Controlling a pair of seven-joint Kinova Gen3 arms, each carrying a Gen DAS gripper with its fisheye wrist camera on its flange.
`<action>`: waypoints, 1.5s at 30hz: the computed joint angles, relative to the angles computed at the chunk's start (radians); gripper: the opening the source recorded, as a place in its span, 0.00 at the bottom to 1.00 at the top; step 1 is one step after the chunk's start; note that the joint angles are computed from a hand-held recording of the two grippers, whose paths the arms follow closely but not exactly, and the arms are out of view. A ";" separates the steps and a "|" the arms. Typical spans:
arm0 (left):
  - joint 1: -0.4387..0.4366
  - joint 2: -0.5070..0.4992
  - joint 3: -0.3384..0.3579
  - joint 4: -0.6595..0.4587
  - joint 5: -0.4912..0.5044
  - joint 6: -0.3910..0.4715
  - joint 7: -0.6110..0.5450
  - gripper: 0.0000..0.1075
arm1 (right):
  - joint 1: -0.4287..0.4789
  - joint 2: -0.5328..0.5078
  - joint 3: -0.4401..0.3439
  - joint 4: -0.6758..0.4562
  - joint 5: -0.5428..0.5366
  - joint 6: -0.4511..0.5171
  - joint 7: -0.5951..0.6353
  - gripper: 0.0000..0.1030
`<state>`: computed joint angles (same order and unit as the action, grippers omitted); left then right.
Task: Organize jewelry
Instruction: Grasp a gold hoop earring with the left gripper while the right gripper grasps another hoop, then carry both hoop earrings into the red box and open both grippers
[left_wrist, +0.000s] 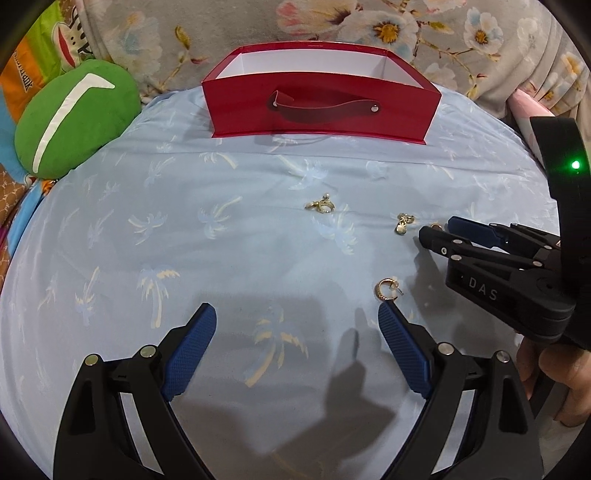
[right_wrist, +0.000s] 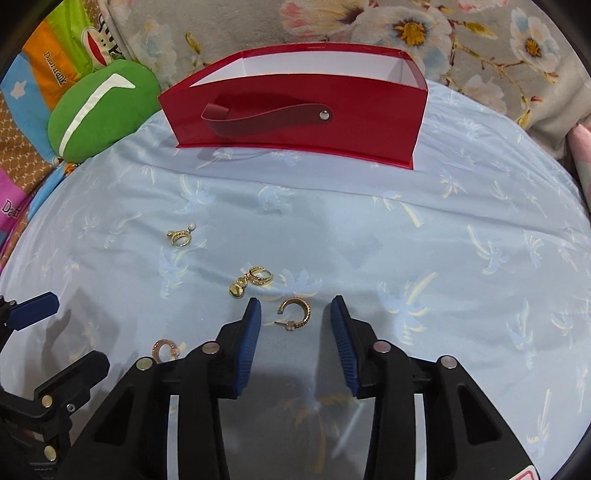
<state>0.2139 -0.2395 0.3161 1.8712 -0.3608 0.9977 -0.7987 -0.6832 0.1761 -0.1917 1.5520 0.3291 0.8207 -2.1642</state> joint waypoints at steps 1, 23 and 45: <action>0.000 0.001 0.000 -0.001 0.001 0.001 0.001 0.81 | -0.007 0.001 0.001 0.001 0.012 0.000 -0.008 0.25; 0.089 0.126 0.013 -0.046 -0.039 -0.048 0.057 0.56 | 0.097 -0.143 -0.024 0.130 -0.027 -0.024 -0.084 0.15; 0.111 0.081 -0.034 -0.040 -0.009 -0.052 0.054 0.16 | 0.148 -0.180 -0.051 0.164 -0.104 -0.062 -0.040 0.15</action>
<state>0.3246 -0.1583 0.2820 1.8316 -0.3697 0.9457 -0.7445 -0.5356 -0.0041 -0.2427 1.7159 0.2249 0.7584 -2.2043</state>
